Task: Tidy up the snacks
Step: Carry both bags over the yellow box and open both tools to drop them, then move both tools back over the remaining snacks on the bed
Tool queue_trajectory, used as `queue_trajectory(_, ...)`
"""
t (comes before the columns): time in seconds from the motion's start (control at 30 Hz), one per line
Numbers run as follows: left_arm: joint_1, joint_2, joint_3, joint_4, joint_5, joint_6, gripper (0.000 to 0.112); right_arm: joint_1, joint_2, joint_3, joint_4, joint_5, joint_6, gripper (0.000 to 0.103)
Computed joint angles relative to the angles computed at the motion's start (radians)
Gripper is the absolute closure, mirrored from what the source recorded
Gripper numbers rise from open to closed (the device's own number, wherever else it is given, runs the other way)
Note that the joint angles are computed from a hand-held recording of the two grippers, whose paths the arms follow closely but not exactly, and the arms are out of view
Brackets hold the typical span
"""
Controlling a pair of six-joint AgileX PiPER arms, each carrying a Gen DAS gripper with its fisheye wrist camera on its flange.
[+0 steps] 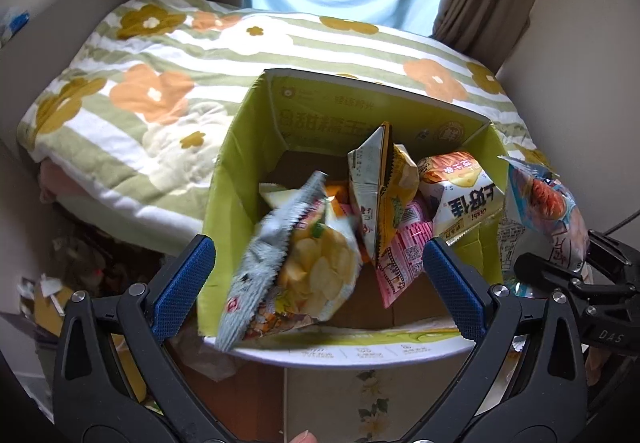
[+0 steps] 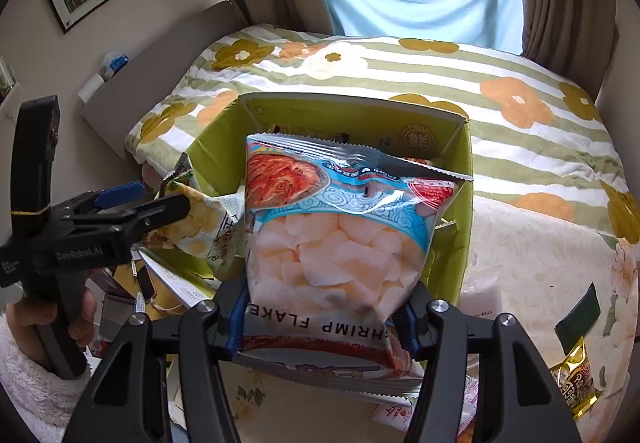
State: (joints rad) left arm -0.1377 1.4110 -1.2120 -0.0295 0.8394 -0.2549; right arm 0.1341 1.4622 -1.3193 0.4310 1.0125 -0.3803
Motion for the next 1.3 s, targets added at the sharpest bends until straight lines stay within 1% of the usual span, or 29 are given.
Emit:
queue_trajectory(0.2, 0.019, -0.039, 0.018, -0.008, 0.008, -0.012, 0.010, 0.045, 0.028, -0.020, -0.029, -0.023, 0.010, 0.049)
queue_trajectory(0.33, 0.023, -0.052, 0.015, -0.015, 0.021, -0.012, 0.010, 0.089, 0.046, -0.014, -0.077, -0.077, 0.040, 0.048)
queue_trajectory(0.37, 0.020, -0.055, 0.017, -0.009, 0.023, -0.017, 0.010, 0.097, 0.054, -0.014, -0.091, -0.083, 0.052, 0.044)
queue_trajectory(0.4, 0.020, -0.058, 0.019, -0.008, 0.024, -0.019, 0.010, 0.104, 0.056, -0.009, -0.106, -0.090, 0.069, 0.030)
queue_trajectory(0.43, 0.027, -0.061, 0.023, -0.015, 0.024, -0.012, 0.010, 0.109, 0.051, 0.009, -0.119, -0.117, 0.083, 0.019)
queue_trajectory(0.47, 0.029, -0.065, 0.027, -0.018, 0.025, -0.013, 0.010, 0.108, 0.038, 0.032, -0.114, -0.143, 0.079, 0.000)
queue_trajectory(0.53, 0.037, -0.077, 0.041, -0.033, 0.022, -0.010, 0.010, 0.104, 0.010, 0.077, -0.097, -0.185, 0.059, 0.000)
queue_trajectory(0.63, 0.040, -0.098, 0.068, -0.052, 0.014, 0.003, 0.010, 0.114, -0.015, 0.113, -0.117, -0.211, 0.058, 0.000)
queue_trajectory(0.9, 0.027, -0.119, 0.075, -0.060, 0.018, 0.003, 0.010, 0.122, -0.048, 0.106, -0.164, -0.179, 0.103, 0.000)
queue_trajectory(1.1, 0.004, -0.144, 0.041, -0.035, 0.053, -0.029, 0.010, 0.086, -0.110, 0.090, -0.162, -0.105, 0.119, 0.000)
queue_trajectory(1.2, -0.046, -0.151, 0.036, 0.004, 0.049, -0.093, 0.010, 0.030, -0.149, 0.087, -0.127, -0.053, 0.071, 0.000)
queue_trajectory(1.3, -0.130, -0.157, 0.028, 0.069, 0.067, -0.196, 0.010, -0.046, -0.185, 0.094, -0.075, -0.010, -0.001, 0.000)
